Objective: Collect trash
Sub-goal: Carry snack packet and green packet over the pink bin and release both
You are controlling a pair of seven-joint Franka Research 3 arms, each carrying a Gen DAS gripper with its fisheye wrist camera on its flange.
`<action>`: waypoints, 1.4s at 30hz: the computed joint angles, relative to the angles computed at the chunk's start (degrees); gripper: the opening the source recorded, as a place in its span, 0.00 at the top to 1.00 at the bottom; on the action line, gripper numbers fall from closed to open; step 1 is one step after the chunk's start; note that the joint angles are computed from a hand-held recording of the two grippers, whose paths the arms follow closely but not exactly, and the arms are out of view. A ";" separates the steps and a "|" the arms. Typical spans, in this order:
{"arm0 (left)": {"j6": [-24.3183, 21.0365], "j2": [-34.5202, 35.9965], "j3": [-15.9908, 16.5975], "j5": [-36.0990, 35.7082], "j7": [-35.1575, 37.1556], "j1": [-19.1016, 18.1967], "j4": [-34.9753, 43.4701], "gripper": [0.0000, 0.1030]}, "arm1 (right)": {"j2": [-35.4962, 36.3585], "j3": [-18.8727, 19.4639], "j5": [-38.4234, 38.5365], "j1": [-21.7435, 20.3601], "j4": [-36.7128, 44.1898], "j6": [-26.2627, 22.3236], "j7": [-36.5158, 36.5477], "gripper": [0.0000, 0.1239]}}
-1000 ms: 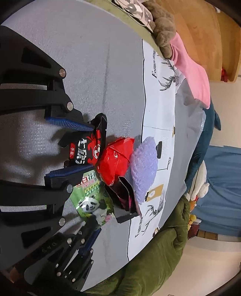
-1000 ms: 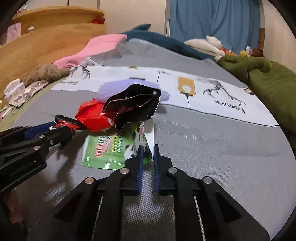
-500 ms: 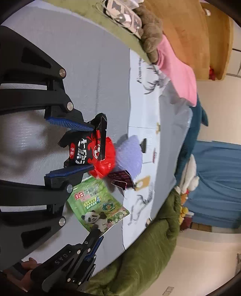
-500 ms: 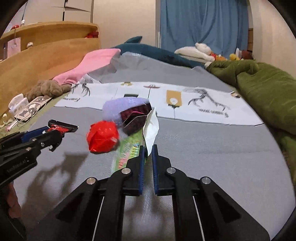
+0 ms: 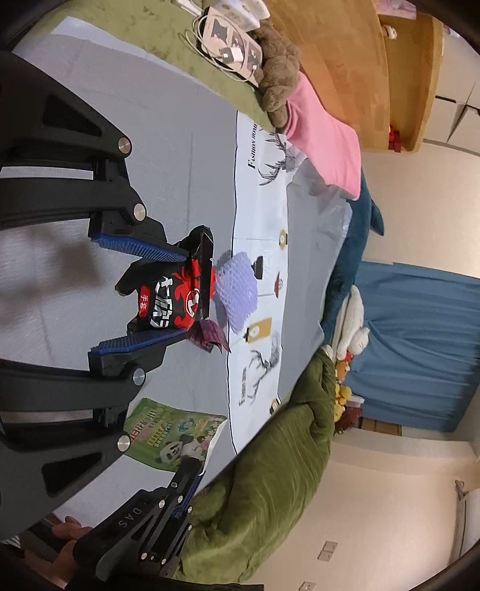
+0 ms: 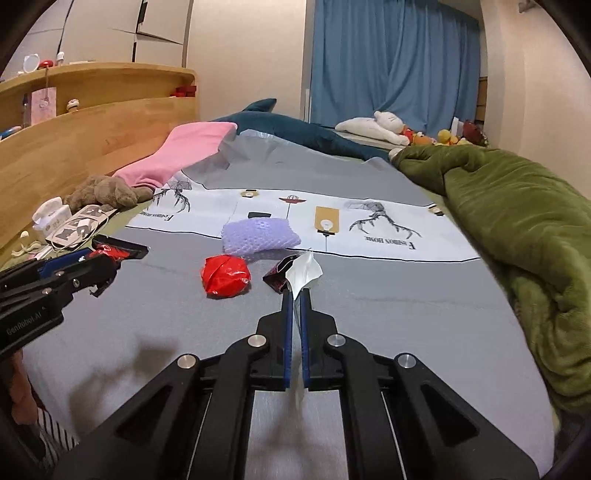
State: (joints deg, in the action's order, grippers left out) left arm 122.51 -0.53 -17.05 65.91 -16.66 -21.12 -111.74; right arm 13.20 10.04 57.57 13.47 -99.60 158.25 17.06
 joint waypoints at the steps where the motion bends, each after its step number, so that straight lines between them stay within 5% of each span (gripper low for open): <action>1: -0.27 -0.44 -0.30 0.13 -0.15 -0.31 -0.15 0.64 | -0.94 0.05 0.78 -0.36 -0.84 -0.08 -0.66 0.97; 17: -3.21 1.12 -3.95 1.81 -0.52 -6.07 4.07 0.64 | -19.21 -8.60 10.98 -0.23 -16.62 -5.78 -10.34 0.97; 30: 5.26 12.63 -1.48 3.75 1.44 -13.87 14.82 0.64 | -30.06 -16.68 8.77 -3.39 -28.85 -9.98 -12.25 0.97; 42: 12.03 25.15 3.49 -2.75 9.11 -21.30 26.66 0.64 | -33.93 -20.71 4.17 -7.97 -36.93 -12.14 -11.74 0.97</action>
State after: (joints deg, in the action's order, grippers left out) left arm 134.55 24.61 -13.56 63.16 -7.55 -42.42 -85.08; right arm -20.73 -10.67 61.74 5.50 -136.53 146.11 5.32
